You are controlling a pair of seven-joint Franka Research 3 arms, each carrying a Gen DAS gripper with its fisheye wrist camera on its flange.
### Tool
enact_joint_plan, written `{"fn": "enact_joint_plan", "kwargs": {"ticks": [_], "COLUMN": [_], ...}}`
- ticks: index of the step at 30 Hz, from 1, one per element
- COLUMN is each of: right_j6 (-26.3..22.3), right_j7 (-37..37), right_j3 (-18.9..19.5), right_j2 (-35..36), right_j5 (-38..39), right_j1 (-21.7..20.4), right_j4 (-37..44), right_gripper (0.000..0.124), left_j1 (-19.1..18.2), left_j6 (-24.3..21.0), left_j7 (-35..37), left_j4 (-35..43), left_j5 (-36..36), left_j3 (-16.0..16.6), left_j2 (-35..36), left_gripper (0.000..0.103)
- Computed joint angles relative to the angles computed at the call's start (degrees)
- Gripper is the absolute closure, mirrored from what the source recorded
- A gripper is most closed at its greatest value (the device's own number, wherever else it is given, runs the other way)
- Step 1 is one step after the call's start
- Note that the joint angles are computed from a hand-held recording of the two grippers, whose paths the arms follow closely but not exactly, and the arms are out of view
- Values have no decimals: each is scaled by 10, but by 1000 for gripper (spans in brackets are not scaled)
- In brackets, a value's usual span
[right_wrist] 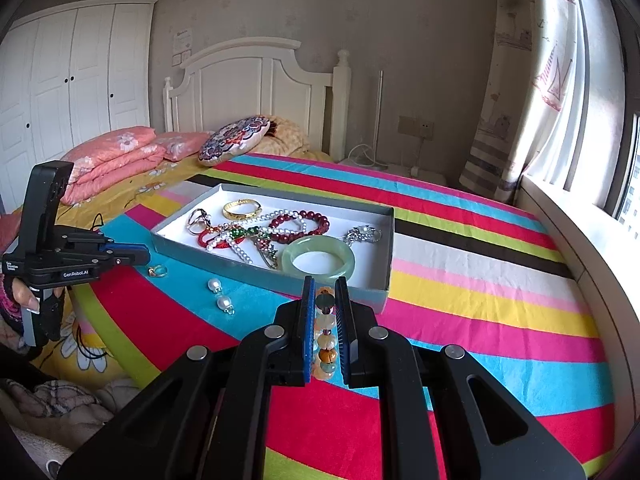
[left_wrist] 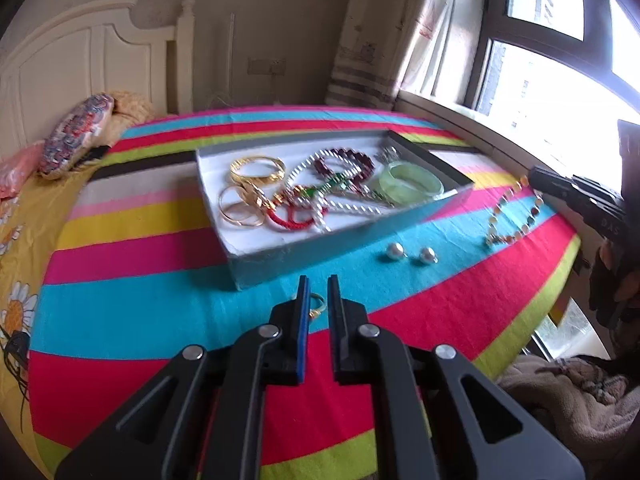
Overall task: Organize jewelry
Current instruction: 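Grasp the gold ring with the left tool while the right tool lifts the bead bracelet, then carry the ring and bead bracelet into the box and open both tools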
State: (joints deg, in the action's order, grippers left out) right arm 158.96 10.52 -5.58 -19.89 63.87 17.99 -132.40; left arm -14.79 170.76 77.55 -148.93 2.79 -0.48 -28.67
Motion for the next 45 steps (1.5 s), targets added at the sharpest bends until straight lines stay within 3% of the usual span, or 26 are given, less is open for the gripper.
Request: {"fn": "enact_joint_plan", "kwargs": {"ticks": [1, 2, 4, 5, 7, 8, 10, 11, 12, 31, 39, 45], "right_j6": [0, -2, -5, -6, -8, -9, -12, -12, -13, -8, -23, -14], "right_j7": [1, 3, 9, 11, 11, 11, 10, 9, 8, -39, -9, 40], "right_j3": [0, 0, 2, 2, 2, 2, 1, 0, 0, 2, 22, 59], "right_j2": [0, 1, 3, 3, 3, 3, 4, 3, 2, -7, 66, 144], "right_j5": [-1, -2, -8, -9, -11, -11, -9, -8, -6, 23, 1, -48], "right_j1": [0, -1, -3, -3, -4, -3, -3, -3, -3, 16, 12, 2], "right_j4": [0, 0, 1, 0, 0, 0, 1, 1, 1, 28, 117, 196], "right_gripper": [111, 111, 111, 111, 111, 111, 111, 111, 111, 111, 111, 111], "left_j1": [2, 16, 67, 76, 59, 59, 93, 87, 78, 47, 70, 84], "left_j6": [-5, -8, -1, 2, -11, -13, -10, -8, -8, 19, 15, 0], "left_j7": [0, -10, -47, -57, -50, -42, -67, -65, -62, -45, -35, -33], "left_j4": [1, 0, -3, -4, 4, 6, 7, 6, 6, 24, 91, 151], "left_j5": [2, 10, 47, 58, 61, 59, 104, 106, 103, 95, 113, 110], "left_j3": [-3, -17, -63, -70, -53, -53, -83, -77, -67, -41, -52, -52], "left_j2": [1, 1, 2, 4, 17, 21, 24, 24, 25, 11, 57, 113], "left_gripper": [87, 63, 37, 38, 42, 55, 65, 81, 87, 87, 87, 87]}}
